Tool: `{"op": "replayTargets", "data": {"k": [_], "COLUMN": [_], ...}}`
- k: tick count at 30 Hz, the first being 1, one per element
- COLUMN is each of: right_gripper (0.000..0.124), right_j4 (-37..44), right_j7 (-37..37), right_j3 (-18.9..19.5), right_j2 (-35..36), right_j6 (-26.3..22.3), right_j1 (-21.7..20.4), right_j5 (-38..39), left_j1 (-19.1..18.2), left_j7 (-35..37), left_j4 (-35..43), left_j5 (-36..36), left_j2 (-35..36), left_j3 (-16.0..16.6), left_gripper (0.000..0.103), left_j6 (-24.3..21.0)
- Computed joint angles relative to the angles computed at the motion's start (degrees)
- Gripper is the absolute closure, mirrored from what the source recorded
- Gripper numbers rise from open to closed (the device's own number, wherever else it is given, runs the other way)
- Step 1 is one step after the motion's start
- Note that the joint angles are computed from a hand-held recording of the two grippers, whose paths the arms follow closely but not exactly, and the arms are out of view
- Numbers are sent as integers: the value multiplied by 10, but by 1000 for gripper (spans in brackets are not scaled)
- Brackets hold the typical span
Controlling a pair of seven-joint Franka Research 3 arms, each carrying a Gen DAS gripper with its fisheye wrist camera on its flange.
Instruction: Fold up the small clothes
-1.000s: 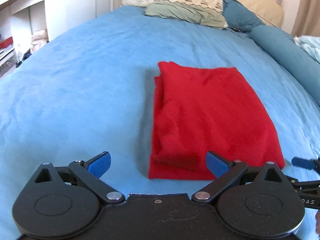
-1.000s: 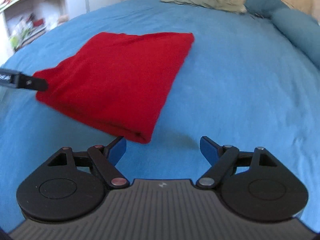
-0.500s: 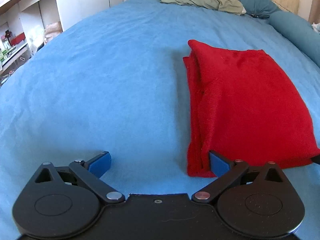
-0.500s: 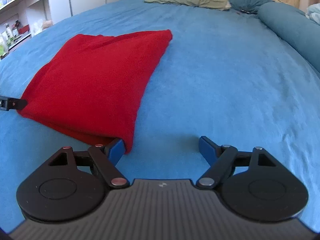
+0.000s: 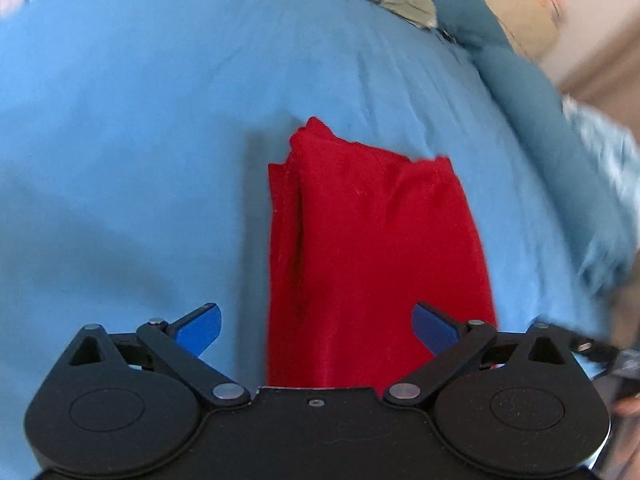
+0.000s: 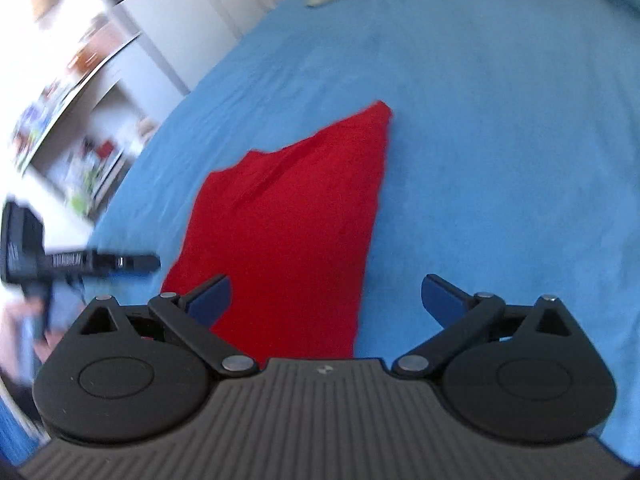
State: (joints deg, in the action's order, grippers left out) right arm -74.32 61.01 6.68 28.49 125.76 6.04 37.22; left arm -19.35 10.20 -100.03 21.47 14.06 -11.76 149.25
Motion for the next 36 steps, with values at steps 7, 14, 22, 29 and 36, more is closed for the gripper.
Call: {"op": "replayTargets", "data": {"k": [7,14,22,29,36], "right_gripper": [24,76,85,85,85], "right_j4": [128,116,-23,-205,-349], "right_j7": [97,59,-27,-156,-222], "right_j3": [-1,21,40,-8,-79], "right_j2": [112,118,-2,-192,-296], "right_j6": [-23,10,53,-4,-18], "right_j1": [26,27,-9,-48,-42], "right_j5": [-51,-48,38,122,115], "left_j1": [-5,-12,-73,-179,-271], "left_j7": [-37,-13,-45,-48,-41], "left_j4": [24,63,171,320,510], "left_j5": [27,21,90,161,157], "left_j2": [49,72,94,154,290], "left_j3": [25,23,28,22,43], "left_gripper": [18,74,79,79,78], "left_j6": [52,36,-94,-211,-310]}}
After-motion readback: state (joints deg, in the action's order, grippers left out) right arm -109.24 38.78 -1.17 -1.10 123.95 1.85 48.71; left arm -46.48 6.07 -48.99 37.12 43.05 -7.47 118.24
